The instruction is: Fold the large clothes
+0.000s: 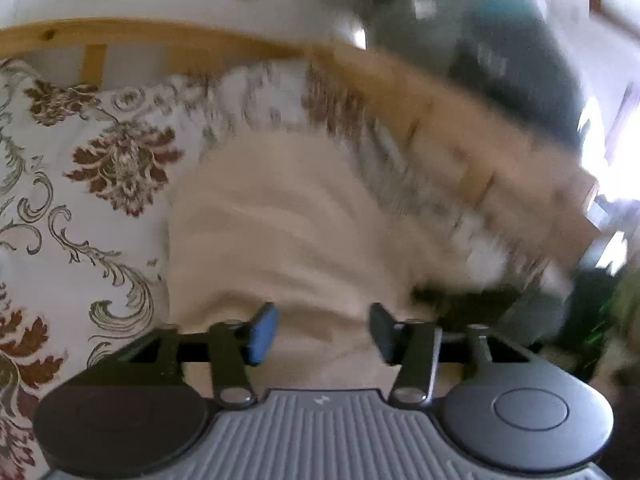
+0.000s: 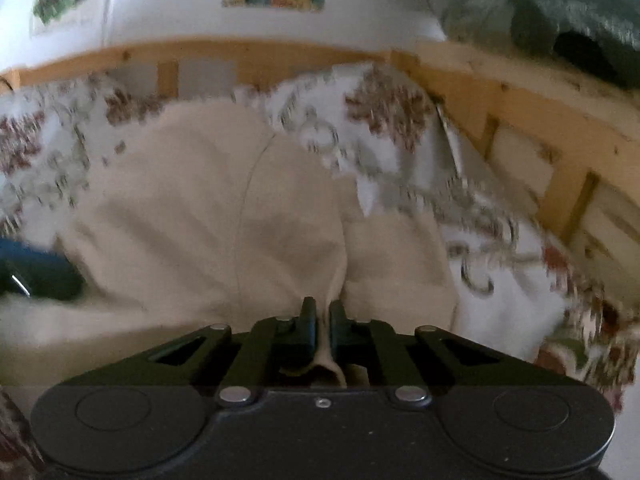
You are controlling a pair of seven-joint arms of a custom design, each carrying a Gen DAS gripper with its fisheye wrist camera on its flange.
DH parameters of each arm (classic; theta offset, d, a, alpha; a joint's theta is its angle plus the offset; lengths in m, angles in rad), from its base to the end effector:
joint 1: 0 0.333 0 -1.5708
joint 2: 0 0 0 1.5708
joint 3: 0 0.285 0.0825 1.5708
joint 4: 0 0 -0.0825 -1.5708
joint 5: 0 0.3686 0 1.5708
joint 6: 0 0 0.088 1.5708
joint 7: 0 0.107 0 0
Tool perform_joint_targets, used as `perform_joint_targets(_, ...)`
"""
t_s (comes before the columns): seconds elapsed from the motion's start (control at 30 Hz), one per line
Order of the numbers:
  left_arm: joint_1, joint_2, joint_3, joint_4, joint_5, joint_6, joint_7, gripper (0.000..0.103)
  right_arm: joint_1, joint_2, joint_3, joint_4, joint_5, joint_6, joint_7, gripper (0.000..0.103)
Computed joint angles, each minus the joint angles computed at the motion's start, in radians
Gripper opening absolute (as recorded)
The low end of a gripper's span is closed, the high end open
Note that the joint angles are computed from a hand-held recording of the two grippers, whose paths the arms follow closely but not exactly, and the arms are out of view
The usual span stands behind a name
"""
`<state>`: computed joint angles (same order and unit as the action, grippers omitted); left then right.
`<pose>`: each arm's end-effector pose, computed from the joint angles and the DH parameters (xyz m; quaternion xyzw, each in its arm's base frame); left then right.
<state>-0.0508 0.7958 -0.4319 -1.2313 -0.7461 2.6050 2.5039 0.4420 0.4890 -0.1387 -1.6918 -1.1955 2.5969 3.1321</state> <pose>0.7171 -0.2443 0.3689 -0.3929 0.7880 -0.4735 0.0227 0.6329 0.2286 0.3312 -0.5400 0.7168 -0.3822 0.2206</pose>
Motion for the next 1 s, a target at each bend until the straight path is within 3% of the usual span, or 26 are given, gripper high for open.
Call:
perform_joint_targets(0.07, 0.043, -0.031, -0.036, -0.06, -0.07, 0.066, 0.049, 0.068, 0.005, -0.018, 0.005, -0.018, 0.015, -0.021, 0.002, 0.005)
perform_joint_targets(0.13, 0.015, -0.032, 0.021, -0.055, -0.032, 0.075, -0.024, 0.068, 0.0, -0.018, 0.02, -0.017, 0.043, -0.039, -0.044, 0.005)
perform_joint_targets(0.23, -0.049, 0.031, 0.13, 0.051, 0.12, -0.033, -0.227, 0.066, 0.007, -0.026, 0.004, -0.031, 0.008, -0.009, 0.012, 0.007)
perform_joint_targets(0.27, -0.045, 0.049, 0.125, 0.07, 0.13, -0.043, -0.255, 0.066, 0.016, -0.038, -0.009, -0.042, -0.029, -0.005, 0.073, 0.008)
perform_joint_targets(0.3, -0.035, 0.064, 0.113, 0.085, 0.132, -0.053, -0.275, 0.066, 0.026, -0.051, -0.023, -0.051, -0.081, -0.006, 0.144, 0.011)
perform_joint_targets(0.43, -0.037, 0.096, 0.102, 0.13, 0.185, -0.072, -0.298, 0.068, 0.02, -0.075, -0.044, -0.051, -0.335, 0.021, 0.38, 0.039)
perform_joint_targets(0.5, -0.042, 0.107, 0.101, 0.149, 0.209, -0.08, -0.3, 0.069, -0.036, -0.051, -0.048, -0.006, -0.468, 0.146, 0.548, 0.042)
perform_joint_targets(0.57, -0.039, 0.116, 0.098, 0.164, 0.222, -0.092, -0.302, 0.069, -0.129, 0.022, -0.026, 0.095, -0.501, 0.322, 0.656, 0.058)
perform_joint_targets(0.63, -0.039, 0.119, 0.096, 0.167, 0.23, -0.092, -0.305, 0.069, -0.209, 0.104, 0.007, 0.173, -0.343, 0.446, 0.543, 0.065)
perform_joint_targets(0.67, -0.041, 0.12, 0.095, 0.168, 0.233, -0.09, -0.306, 0.069, -0.229, 0.132, 0.021, 0.188, -0.266, 0.468, 0.484, 0.065)
perform_joint_targets(0.7, -0.041, 0.119, 0.095, 0.165, 0.236, -0.086, -0.306, 0.069, -0.249, 0.157, 0.04, 0.198, -0.193, 0.486, 0.428, 0.064)
perform_joint_targets(0.73, -0.042, 0.118, 0.095, 0.163, 0.239, -0.081, -0.308, 0.07, -0.255, 0.171, 0.045, 0.201, -0.16, 0.501, 0.404, 0.053)
perform_joint_targets(0.77, -0.043, 0.117, 0.095, 0.161, 0.24, -0.078, -0.31, 0.07, -0.257, 0.179, 0.054, 0.201, -0.126, 0.504, 0.364, 0.025)
perform_joint_targets(0.83, -0.047, 0.109, 0.097, 0.148, 0.243, -0.065, -0.323, 0.07, -0.191, 0.154, 0.008, 0.188, -0.153, 0.444, 0.344, 0.004)
perform_joint_targets(0.93, -0.045, 0.105, 0.092, 0.149, 0.25, -0.067, -0.315, 0.07, -0.064, 0.06, -0.046, 0.116, -0.171, 0.217, 0.223, 0.0)
perform_joint_targets(1.0, -0.043, 0.097, 0.084, 0.136, 0.248, -0.055, -0.292, 0.07, -0.031, 0.039, -0.058, 0.09, -0.177, 0.146, 0.189, 0.0)
